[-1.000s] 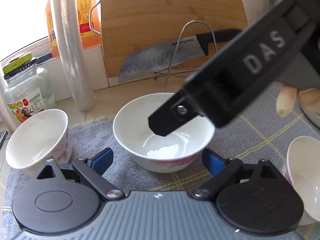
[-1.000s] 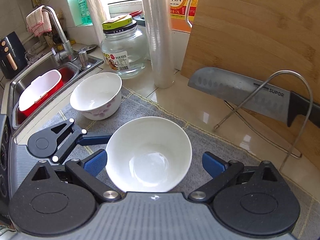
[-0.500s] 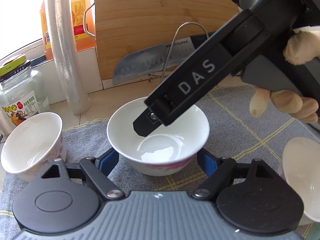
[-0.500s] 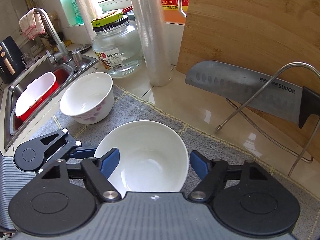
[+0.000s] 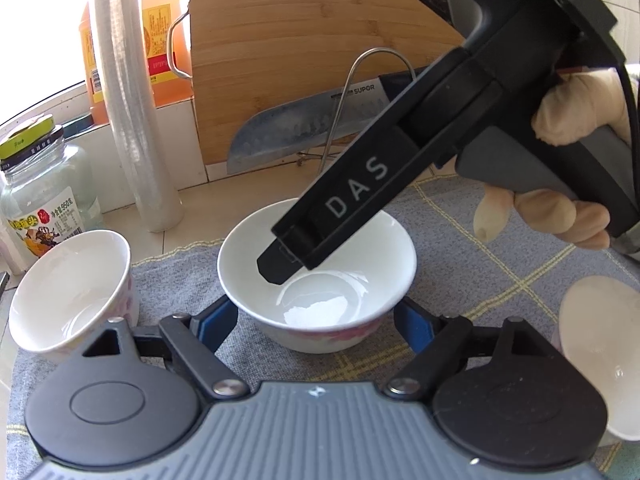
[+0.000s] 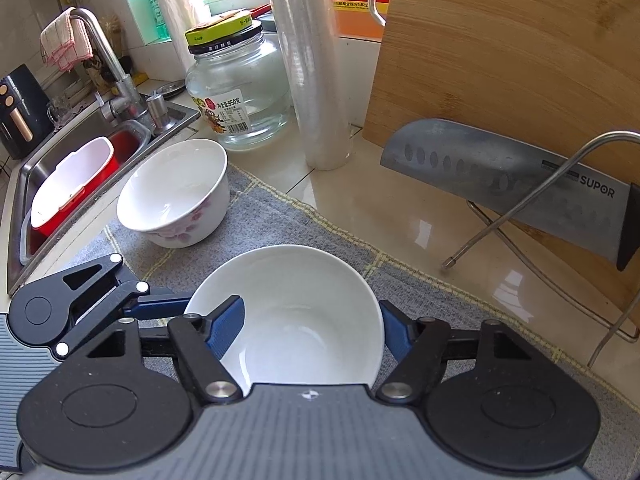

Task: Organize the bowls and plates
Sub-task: 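Lift the bowl with the right tool and carry it to another bowl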

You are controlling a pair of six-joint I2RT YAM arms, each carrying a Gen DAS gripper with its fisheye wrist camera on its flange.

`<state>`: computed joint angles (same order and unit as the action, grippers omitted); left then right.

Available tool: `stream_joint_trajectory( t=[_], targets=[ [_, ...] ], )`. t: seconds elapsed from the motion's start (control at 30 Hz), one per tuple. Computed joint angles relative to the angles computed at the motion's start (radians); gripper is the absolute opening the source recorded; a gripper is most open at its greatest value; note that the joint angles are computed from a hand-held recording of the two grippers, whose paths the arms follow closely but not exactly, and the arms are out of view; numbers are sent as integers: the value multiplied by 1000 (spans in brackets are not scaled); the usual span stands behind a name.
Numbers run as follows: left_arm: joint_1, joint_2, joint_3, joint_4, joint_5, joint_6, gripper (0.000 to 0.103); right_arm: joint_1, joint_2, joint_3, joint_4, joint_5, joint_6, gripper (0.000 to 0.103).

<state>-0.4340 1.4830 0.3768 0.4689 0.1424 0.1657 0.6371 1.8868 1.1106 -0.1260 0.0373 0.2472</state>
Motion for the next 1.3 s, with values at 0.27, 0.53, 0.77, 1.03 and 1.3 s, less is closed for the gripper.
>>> stream_joint_trajectory(
  t=[0.27,0.53,0.77,1.03,1.3],
  targets=[
    [12,13,2,7,19,10,86,1,7,16,-19,2,7,76],
    [7,-6,21,-50,14,22,85,5,-12,9,-33,-4,27,76],
    [3,-106,33,-176,24,41,85,25,-77,-27,-52,1,66,76],
    [-17,-291,34,-363,51,55,85,83,-223,-116,-84,47,107,76],
    [-104,-463,8,-493,40,37,85,169,-384,-225,-134,144,186,77]
  ],
)
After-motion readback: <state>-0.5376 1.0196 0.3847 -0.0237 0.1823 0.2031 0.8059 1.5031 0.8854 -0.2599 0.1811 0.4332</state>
